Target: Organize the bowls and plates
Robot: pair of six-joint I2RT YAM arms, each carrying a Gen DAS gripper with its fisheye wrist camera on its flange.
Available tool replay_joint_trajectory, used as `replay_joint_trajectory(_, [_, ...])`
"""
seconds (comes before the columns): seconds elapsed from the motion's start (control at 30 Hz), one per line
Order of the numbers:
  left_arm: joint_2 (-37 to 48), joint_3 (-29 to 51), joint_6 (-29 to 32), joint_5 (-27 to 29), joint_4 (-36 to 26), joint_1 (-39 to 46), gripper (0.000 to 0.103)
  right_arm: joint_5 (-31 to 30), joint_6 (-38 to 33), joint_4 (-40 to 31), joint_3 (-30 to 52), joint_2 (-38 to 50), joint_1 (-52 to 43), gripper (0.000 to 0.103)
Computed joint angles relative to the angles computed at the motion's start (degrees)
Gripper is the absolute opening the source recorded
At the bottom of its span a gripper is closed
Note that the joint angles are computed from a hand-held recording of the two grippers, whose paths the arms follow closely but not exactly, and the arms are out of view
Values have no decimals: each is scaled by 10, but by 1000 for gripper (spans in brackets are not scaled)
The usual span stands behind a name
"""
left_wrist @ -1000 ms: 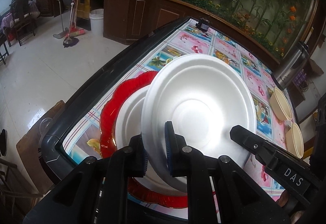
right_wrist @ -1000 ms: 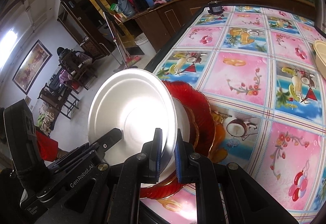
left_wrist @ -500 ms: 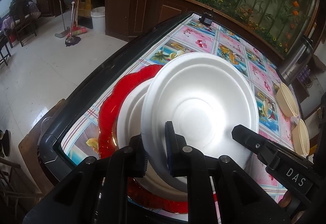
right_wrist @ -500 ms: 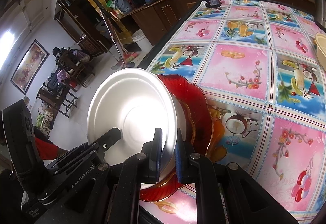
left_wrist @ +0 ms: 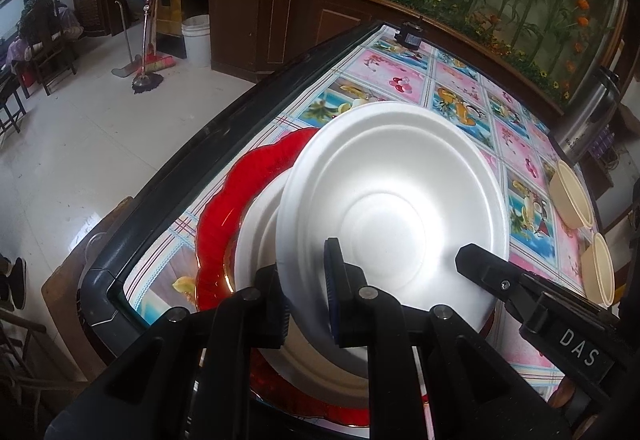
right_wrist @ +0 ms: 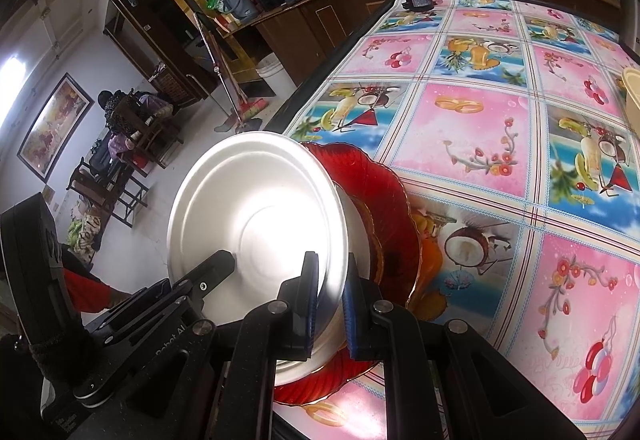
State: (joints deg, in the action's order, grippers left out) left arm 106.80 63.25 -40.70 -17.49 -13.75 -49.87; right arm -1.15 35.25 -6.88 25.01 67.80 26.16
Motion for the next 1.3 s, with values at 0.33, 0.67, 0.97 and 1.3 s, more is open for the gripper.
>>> replay_joint_trajectory(0.33, [2,6,-10,-28,-15,-7,13,-12,-9,10,9,22,-6,15])
replay_joint_trajectory(0.67, [-6,4,-17,-29,-18,-10,26,-19,-12,5,10,12,-9,26])
replay_joint_trajectory(0.97, [-43,-17,-29,-57,-19,-18,71,-12,-2,-16,0,-40,-11,48])
replay_joint_trajectory(1.3, [-88,-27,-25,-41,27,-45,72,-52,-9,-87,-37,-186,-79,67])
